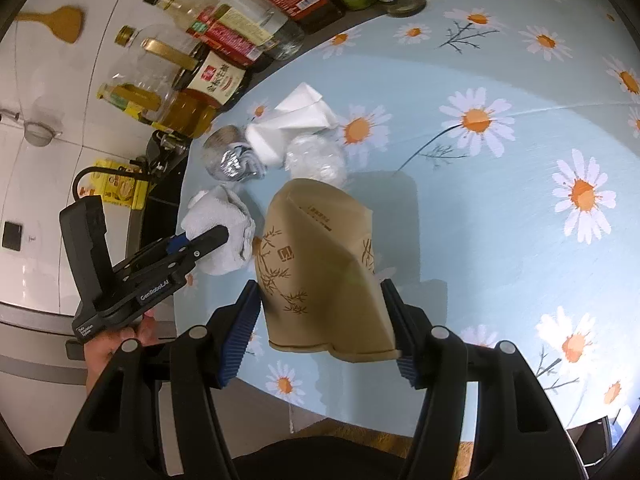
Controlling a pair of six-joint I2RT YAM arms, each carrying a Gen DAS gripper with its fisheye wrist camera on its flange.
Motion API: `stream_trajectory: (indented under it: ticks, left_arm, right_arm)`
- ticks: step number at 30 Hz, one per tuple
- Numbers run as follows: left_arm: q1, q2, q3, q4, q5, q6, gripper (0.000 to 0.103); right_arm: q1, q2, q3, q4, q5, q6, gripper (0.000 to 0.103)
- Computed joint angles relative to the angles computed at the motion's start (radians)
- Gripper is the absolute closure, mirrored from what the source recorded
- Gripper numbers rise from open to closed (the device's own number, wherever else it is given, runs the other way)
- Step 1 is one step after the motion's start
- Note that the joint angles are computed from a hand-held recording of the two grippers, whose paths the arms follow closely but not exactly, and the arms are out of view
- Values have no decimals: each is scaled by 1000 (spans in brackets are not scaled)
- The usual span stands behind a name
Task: Collect trash
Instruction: 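Carry the sleeve and sock down off the table toward the black bin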
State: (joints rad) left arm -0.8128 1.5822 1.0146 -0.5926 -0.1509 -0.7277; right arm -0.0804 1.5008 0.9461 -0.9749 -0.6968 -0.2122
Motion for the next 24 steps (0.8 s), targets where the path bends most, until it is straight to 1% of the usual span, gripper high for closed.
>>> stream_trajectory:
  ticks: [9, 16, 24]
  left_arm:
    - [-95, -196, -143, -32, -56, -124, 70]
    - [-216, -363, -262, -87, -128, -291, 70]
    - [-405, -498, -365, -153, -197, -513, 69]
  right_arm:
    - [103, -129, -68, 23, 30, 84, 42]
    - [226, -228, -144, 54, 76, 181, 42]
    - [430, -383, -232, 87, 178, 337, 42]
